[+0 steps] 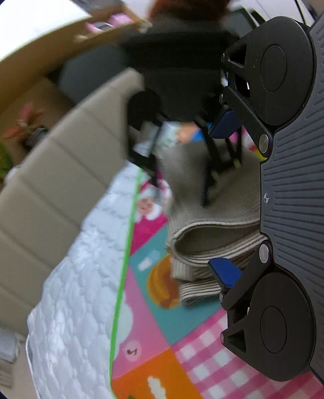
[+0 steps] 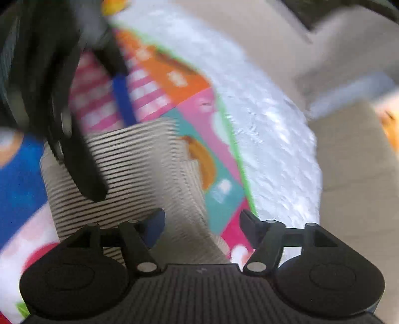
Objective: Fold clothes
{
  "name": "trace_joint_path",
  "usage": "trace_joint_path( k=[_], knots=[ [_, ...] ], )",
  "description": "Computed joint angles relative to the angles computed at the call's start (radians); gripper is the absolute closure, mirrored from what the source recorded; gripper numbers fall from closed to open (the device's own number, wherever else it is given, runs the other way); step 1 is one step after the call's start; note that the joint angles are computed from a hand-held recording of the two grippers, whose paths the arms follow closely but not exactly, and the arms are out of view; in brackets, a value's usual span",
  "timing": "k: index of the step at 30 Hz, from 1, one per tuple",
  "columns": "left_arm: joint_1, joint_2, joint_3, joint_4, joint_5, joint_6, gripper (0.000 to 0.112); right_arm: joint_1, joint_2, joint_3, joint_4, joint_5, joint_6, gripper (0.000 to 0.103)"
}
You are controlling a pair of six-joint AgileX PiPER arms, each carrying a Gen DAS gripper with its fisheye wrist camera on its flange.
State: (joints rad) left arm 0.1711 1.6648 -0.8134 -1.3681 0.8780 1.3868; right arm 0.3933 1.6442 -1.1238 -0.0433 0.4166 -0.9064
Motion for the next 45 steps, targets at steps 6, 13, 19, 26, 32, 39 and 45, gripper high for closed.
trace_joint_path(
  k=[6,13,19,26,32,39,45],
  knots=[
    [-0.124,-0.008,0.02,0.047,-0.26,-0.067,0.009,-0.21,-0.128,0.113,0.453,0.021,-0.01,0.021],
    [-0.11,0.004,0.014,0.05,-0.355,-0.137,0.009,-0.405,-0.067,0.2,0.894,0.081,-0.091,0.071],
    [-0.062,0.03,-0.006,0.021,-0.233,-0.089,0.009,-0.332,-0.059,0.145,1.127,0.092,-0.427,0.092],
    [-0.002,0.039,0.008,-0.057,-0.07,0.004,0.015,-0.28,0.226,-0.074,1.056,-0.005,-0.291,0.091],
    [-0.037,0.062,-0.014,-0.001,-0.201,-0.059,0.026,-0.248,0.271,-0.041,1.057,-0.159,-0.235,0.072],
    [-0.062,0.057,-0.021,0.026,-0.256,-0.043,0.025,-0.235,0.169,0.09,1.383,-0.257,-0.515,0.039],
    [-0.056,0.053,-0.016,0.026,-0.254,-0.049,0.025,-0.261,0.096,0.199,1.353,-0.188,-0.466,0.047]
  ],
)
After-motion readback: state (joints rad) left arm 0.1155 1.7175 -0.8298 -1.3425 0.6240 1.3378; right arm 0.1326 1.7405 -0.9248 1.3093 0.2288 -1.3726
